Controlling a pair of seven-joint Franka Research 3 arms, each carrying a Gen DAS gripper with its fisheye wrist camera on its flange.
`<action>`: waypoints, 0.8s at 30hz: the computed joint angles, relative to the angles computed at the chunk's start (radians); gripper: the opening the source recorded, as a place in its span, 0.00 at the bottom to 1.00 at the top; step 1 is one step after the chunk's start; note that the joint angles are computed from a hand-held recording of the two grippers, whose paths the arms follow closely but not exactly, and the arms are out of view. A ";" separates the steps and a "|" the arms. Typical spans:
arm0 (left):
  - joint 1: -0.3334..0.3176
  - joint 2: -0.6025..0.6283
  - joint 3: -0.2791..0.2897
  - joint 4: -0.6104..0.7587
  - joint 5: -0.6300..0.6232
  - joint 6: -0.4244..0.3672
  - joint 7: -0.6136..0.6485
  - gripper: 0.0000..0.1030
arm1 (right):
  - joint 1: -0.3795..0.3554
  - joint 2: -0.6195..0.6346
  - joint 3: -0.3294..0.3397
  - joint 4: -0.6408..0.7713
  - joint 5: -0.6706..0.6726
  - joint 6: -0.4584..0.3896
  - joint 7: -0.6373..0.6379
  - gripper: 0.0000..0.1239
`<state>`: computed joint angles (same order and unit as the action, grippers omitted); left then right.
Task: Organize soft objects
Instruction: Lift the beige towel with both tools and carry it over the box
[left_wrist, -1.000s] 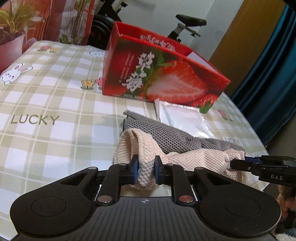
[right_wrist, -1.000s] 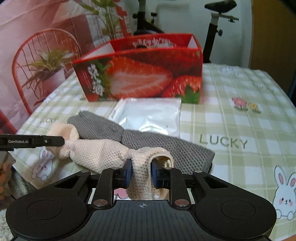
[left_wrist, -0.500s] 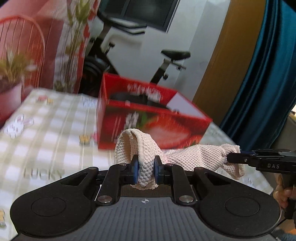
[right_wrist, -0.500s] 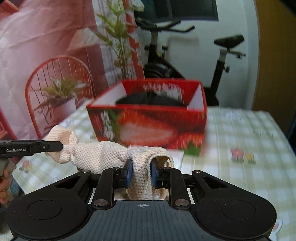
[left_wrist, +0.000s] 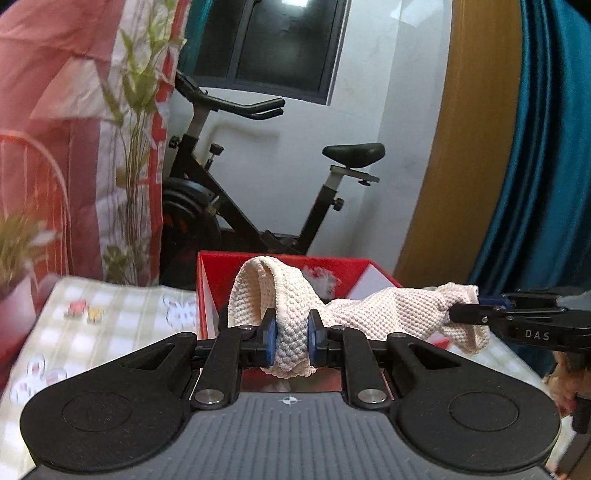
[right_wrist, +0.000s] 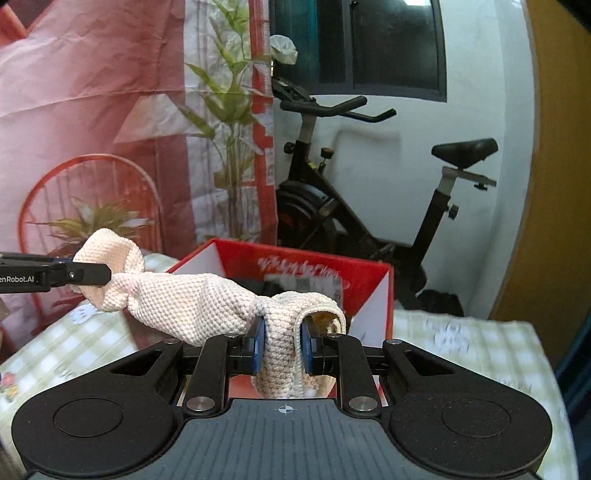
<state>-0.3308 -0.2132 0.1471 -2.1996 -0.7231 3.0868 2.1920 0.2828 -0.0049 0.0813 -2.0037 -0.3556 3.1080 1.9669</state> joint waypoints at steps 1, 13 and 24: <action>0.018 0.032 -0.013 0.028 0.028 0.003 -0.022 0.17 | -0.002 0.028 -0.001 0.035 -0.004 -0.011 -0.007 0.15; 0.251 0.284 -0.161 0.281 0.331 -0.179 -0.291 0.17 | 0.063 0.307 -0.054 0.376 0.185 -0.220 -0.272 0.15; 0.370 0.355 -0.267 0.352 0.469 -0.276 -0.377 0.17 | 0.102 0.419 -0.093 0.510 0.304 -0.341 -0.345 0.15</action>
